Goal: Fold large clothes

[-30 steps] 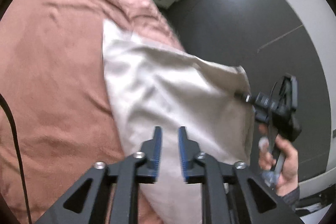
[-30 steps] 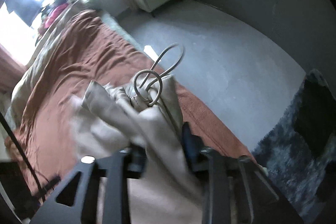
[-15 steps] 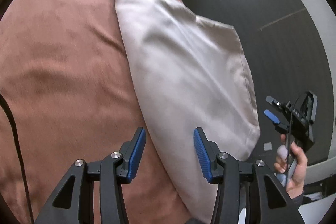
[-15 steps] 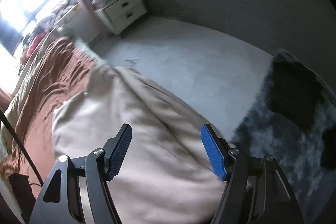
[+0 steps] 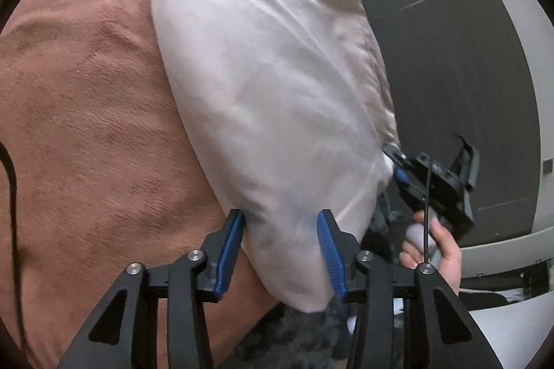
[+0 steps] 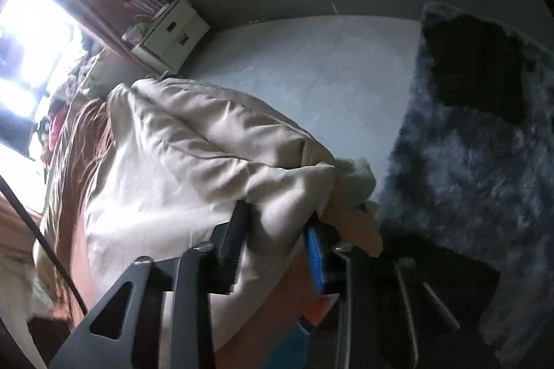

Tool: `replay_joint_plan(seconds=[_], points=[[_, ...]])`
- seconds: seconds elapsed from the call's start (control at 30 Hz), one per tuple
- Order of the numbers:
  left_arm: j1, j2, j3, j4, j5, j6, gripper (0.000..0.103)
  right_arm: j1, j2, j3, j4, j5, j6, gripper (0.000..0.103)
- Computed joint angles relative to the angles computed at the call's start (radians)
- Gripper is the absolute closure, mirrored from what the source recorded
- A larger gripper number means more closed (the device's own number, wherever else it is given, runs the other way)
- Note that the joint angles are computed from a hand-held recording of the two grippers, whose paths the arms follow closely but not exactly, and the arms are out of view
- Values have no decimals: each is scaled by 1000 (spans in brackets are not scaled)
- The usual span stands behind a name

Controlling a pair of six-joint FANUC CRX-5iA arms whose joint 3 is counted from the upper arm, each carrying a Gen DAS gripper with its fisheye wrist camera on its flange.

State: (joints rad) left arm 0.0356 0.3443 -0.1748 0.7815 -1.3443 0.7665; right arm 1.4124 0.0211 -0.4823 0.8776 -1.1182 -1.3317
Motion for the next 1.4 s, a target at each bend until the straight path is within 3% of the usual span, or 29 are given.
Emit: replay_joint_plan(seconds=[0.1, 0.23, 0.37, 0.43, 0.5, 0.53, 0.7, 0.83, 1.0, 1.2, 1.4], points=[[-9, 12, 7, 18, -21, 27, 60, -10, 7, 22, -20, -47, 50, 87], [-8, 16, -3, 36, -42, 25, 60, -53, 41, 111, -94, -110, 219, 87], [0, 3, 4, 10, -34, -13, 60, -57, 49, 164, -149, -136, 222, 84], [13, -10, 9, 10, 12, -21, 60, -59, 113, 283, -213, -255, 300, 76], [21, -7, 30, 17, 45, -28, 60, -54, 185, 410, -228, -413, 398, 76], [25, -4, 41, 17, 56, -27, 60, -52, 197, 434, -205, -444, 426, 76], [46, 42, 108, 19, 99, 1, 60, -108, 208, 476, -86, -329, 633, 76], [43, 89, 182, 2, 134, 15, 60, -183, 258, 562, -94, -272, 811, 76], [39, 164, 292, -16, 158, 26, 60, -289, 283, 588, -104, -153, 918, 76], [29, 268, 425, -23, 168, 48, 60, -395, 404, 720, -153, -103, 1054, 77], [24, 329, 483, -12, 187, 73, 60, -484, 521, 858, -205, -97, 1134, 78]])
